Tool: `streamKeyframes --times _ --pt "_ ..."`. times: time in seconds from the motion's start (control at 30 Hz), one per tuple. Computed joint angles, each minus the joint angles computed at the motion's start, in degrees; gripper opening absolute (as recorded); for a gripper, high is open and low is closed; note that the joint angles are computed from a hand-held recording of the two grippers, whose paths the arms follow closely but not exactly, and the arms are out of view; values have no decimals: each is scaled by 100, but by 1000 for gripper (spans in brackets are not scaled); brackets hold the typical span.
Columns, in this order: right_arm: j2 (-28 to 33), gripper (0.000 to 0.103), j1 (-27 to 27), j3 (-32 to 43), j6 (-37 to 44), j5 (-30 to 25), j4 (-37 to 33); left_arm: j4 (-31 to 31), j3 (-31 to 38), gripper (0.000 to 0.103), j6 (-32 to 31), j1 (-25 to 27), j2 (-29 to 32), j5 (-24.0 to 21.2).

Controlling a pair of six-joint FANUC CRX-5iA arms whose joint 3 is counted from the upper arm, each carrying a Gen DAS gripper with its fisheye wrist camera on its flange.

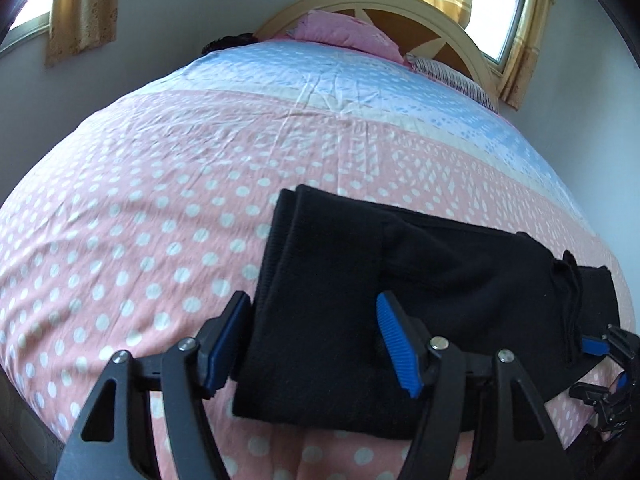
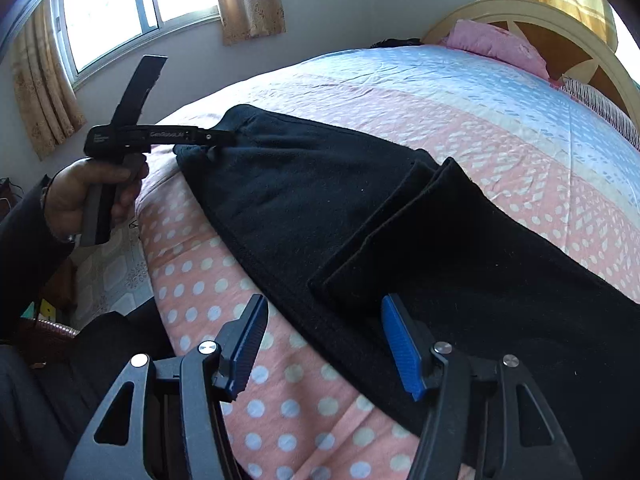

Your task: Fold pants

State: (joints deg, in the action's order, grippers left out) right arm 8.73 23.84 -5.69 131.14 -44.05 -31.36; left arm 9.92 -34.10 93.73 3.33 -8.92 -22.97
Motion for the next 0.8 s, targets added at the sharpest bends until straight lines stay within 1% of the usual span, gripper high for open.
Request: streamKeyframes --times 0.07,0.13,0.2,0.3,0.33,0.47,0.5,0.57,0.67,0.7,0.8 --pt "-99 61 -115 -80 116 -10 -194 214 -21 68 -204 2 48 72" --pt "-245 61 -210 -212 229 41 -395 75 78 68 -157 -24 114 18" --pt "-398 61 -348 -344 502 52 -705 251 16 68 -346 2 96 49" --pt "-557 61 -491 -481 885 56 -1073 578 -100 64 -629 72 63 92" --pt "-602 61 -541 -514 991 37 -1162 583 -101 63 -618 80 60 78" --pt "-670 61 -719 -567 1315 -52 -1484 -65 168 57 57 -17 94 -190" --pt "-662 61 -769 -564 1365 -77 -1570 -105 183 56 112 -23 95 -208" --pt "-649 61 -850 -566 1402 -94 -1698 -15 153 56 27 -1 95 -195" --pt "-658 61 -963 -600 1468 -109 -1873 227 84 55 -275 61 96 -163" --pt "-661 61 -986 -606 1480 -113 -1898 201 114 59 -291 65 105 -200" --pt "-694 61 -999 -645 1520 -74 -1908 -150 259 65 45 58 97 -330"
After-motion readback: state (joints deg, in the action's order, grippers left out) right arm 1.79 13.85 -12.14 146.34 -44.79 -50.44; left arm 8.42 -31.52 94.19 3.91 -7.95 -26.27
